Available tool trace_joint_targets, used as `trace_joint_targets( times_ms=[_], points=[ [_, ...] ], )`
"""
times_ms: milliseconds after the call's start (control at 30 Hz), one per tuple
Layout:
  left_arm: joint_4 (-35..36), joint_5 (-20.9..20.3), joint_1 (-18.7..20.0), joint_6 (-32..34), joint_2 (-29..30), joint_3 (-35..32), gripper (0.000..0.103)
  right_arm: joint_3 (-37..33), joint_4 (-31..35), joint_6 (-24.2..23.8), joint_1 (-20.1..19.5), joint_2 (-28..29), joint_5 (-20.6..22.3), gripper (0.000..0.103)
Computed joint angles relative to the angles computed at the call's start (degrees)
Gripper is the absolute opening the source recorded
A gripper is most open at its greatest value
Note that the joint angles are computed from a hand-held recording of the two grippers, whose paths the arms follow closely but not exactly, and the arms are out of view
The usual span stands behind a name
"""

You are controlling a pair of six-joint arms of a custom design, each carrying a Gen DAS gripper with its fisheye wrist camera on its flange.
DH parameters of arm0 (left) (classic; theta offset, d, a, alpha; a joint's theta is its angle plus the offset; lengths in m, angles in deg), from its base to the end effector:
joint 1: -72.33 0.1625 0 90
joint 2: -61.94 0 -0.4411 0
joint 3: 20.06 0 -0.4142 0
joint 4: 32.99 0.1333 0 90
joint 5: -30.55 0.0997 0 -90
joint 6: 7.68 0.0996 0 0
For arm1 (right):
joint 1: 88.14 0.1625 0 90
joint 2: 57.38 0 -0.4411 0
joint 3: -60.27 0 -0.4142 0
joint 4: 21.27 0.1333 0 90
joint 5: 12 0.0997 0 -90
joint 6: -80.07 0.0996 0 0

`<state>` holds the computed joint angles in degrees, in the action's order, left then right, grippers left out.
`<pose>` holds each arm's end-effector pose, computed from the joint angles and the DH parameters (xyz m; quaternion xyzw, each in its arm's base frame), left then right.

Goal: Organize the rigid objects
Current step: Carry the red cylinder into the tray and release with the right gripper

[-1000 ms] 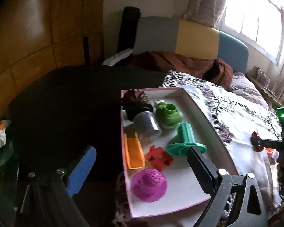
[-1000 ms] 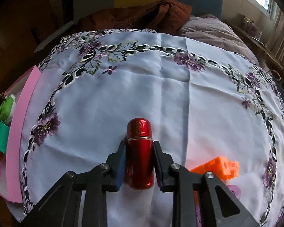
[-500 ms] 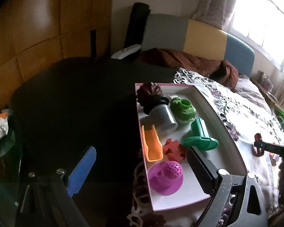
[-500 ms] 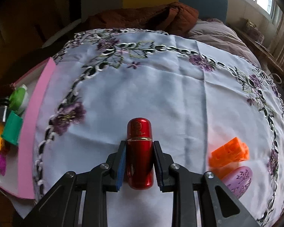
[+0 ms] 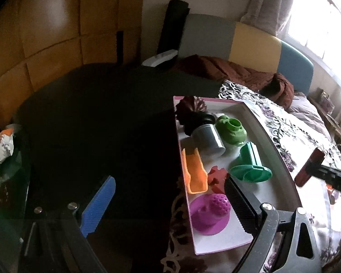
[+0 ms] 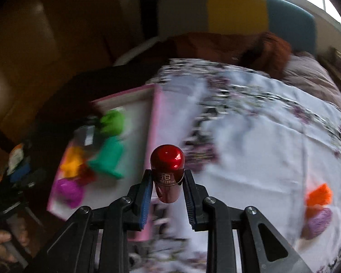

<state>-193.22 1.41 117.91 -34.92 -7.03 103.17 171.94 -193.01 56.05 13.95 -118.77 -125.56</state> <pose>-0.1992 -0.5180 0.2188 0.0580 0.8548 -0.3907 0.3365 0.2189 -0.5755 0.2053 0.2394 -0.9130 0.2435 0.2230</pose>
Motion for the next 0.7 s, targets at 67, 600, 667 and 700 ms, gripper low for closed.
trace_joint_targets(
  times_ms=[67,600,667,700],
  points=[
    [0.8,0.3,0.2,-1.0,-0.4,0.1,0.097,0.1,1.7,-0.1,0.7,0.5,1.7,0.026],
    [3.2,2.2,0.0,-2.1,-0.2,-0.3,0.099,-4.0,11.5,0.5,3.5,7.2,-0.2,0.026],
    [3.6,2.4,-0.2,-1.9,-0.2,-0.4,0.099,-5.2,10.8,0.6,3.5,8.7,-1.7,0.026],
    [3.9,2.7,-0.3,-2.0,-0.1,-0.5,0.099,-5.5,10.8,1.1,3.3,9.1,-2.1,0.026]
  ],
)
